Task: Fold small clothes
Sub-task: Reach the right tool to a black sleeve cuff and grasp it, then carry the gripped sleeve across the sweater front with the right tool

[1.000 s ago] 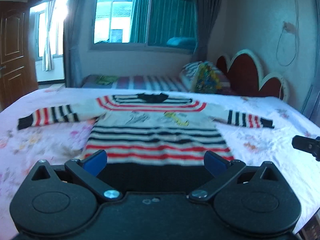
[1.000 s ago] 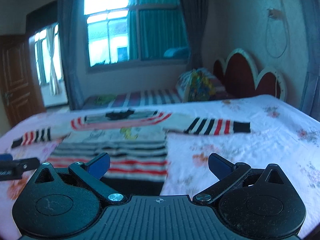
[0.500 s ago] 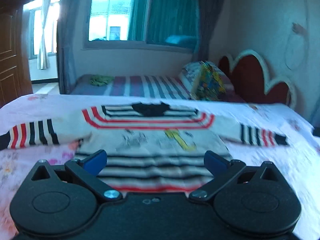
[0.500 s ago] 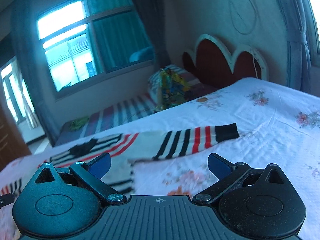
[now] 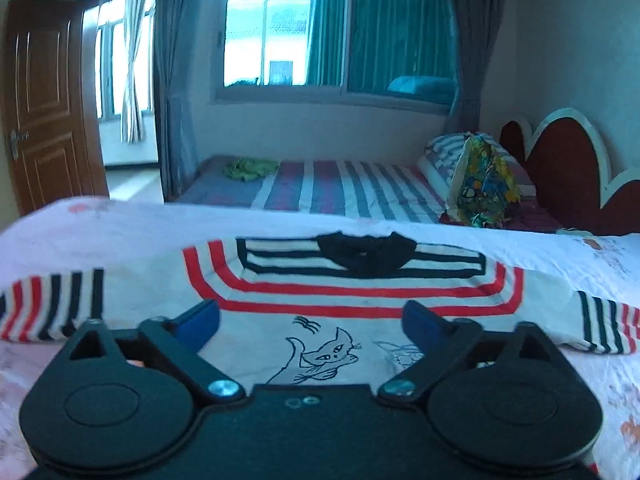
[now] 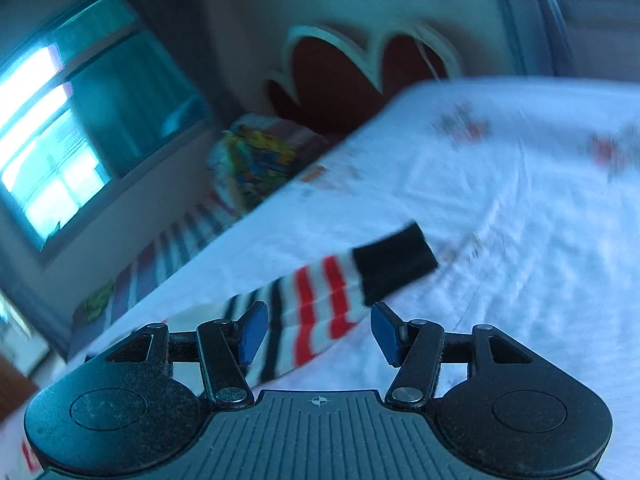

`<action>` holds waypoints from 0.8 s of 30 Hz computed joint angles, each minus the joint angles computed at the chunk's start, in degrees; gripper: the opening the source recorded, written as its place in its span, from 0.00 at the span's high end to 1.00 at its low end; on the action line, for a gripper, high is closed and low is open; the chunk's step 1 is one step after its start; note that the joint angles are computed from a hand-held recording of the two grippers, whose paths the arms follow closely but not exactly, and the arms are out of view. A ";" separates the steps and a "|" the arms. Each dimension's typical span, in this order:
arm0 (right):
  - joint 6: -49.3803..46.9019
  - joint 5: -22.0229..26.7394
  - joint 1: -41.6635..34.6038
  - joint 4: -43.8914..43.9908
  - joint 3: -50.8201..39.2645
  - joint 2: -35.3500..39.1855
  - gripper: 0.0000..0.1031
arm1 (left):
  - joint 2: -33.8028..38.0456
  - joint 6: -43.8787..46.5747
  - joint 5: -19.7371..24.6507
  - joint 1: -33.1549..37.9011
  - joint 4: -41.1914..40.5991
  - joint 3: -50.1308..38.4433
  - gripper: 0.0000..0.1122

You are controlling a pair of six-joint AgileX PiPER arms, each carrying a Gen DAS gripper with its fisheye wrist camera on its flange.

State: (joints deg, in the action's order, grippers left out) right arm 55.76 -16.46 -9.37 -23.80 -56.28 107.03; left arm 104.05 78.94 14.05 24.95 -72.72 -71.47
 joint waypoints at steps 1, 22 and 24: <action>3.78 -0.16 -1.11 -2.67 -2.13 2.77 0.44 | 1.29 -2.30 -0.39 -0.54 2.14 -1.07 0.10; 24.40 -5.45 -6.58 -17.48 -16.37 20.23 0.91 | 12.14 -29.72 -0.64 -3.14 31.29 -12.13 0.09; 19.64 -2.91 -5.03 -15.01 -18.04 19.96 0.94 | 12.49 -34.52 1.06 -2.14 36.43 -13.73 0.09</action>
